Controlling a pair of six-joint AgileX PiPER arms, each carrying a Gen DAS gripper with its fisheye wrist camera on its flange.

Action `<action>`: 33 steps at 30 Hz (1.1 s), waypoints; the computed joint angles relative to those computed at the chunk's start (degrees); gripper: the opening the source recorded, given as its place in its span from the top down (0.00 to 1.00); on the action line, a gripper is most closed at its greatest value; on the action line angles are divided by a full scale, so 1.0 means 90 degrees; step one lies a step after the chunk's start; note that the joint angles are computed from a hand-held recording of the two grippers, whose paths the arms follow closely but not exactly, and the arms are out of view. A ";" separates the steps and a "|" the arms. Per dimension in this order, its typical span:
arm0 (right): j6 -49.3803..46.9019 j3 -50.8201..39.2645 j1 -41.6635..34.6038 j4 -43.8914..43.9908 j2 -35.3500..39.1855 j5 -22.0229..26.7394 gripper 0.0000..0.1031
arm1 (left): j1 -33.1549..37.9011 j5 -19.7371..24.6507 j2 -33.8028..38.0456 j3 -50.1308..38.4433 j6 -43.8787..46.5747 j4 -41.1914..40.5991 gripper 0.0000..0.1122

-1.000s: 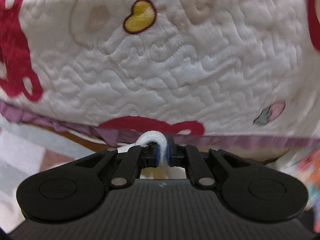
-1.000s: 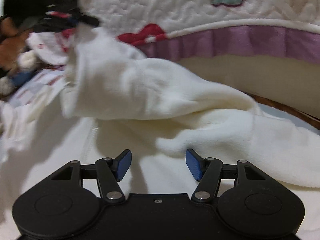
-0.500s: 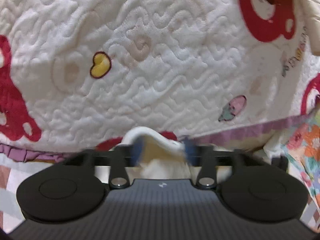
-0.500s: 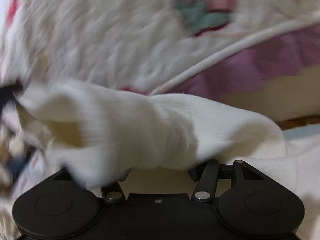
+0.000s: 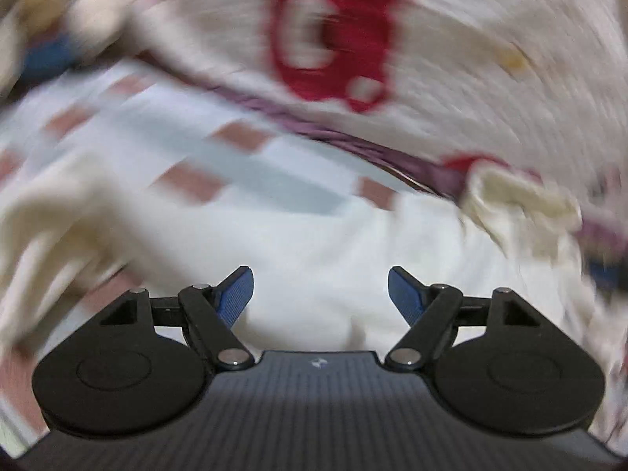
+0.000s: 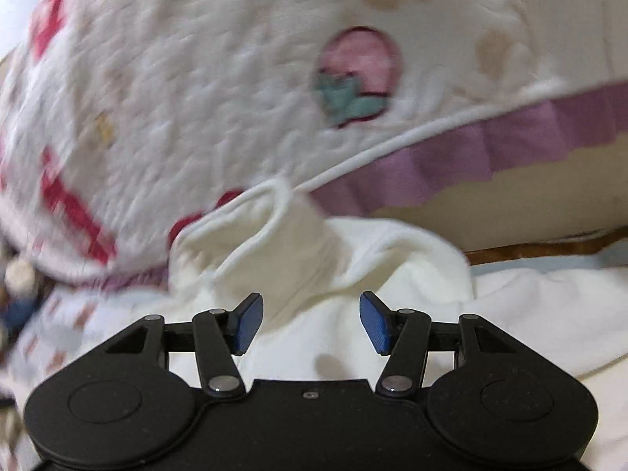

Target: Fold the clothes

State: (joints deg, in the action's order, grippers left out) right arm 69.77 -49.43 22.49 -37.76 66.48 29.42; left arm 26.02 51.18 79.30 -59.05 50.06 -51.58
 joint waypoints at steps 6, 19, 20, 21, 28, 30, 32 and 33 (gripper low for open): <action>0.0793 -0.0427 0.1691 -0.0681 0.0383 0.0843 0.42 | 0.1658 0.1104 0.1083 -0.0833 -0.0317 -0.0197 0.33; 0.2346 -0.1513 0.4804 -0.1769 0.1823 0.3080 0.43 | 0.1354 0.1151 0.2587 -0.1670 -0.1144 -0.1293 0.31; 0.2461 -0.1632 0.5000 -0.1804 0.1895 0.3119 0.43 | 0.1266 0.1124 0.2721 -0.1771 -0.1123 -0.1351 0.34; 0.2564 -0.1722 0.5143 -0.1803 0.1938 0.3049 0.43 | 0.1061 0.0843 0.2600 -0.1831 -0.0847 -0.1177 0.46; 0.1962 -0.2902 0.5585 -0.0984 0.2699 0.2581 0.43 | 0.0521 0.0079 0.1797 -0.2227 0.1133 -0.1938 0.94; 0.1732 -0.3191 0.5647 -0.0825 0.2992 0.2551 0.43 | 0.0647 0.0168 0.1848 -0.2467 0.1202 -0.2265 0.94; 0.1693 -0.3309 0.5583 -0.0635 0.3216 0.2422 0.43 | 0.0713 -0.0023 0.1945 -0.2369 0.1056 -0.2131 0.94; 0.1732 -0.3331 0.5516 -0.0523 0.3338 0.2367 0.42 | 0.0665 -0.0269 0.2010 -0.2328 0.1000 -0.1780 0.93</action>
State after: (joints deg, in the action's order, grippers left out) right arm 85.36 -79.41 72.13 -42.47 96.52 50.72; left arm 32.00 48.76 97.39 -80.00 59.06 -67.60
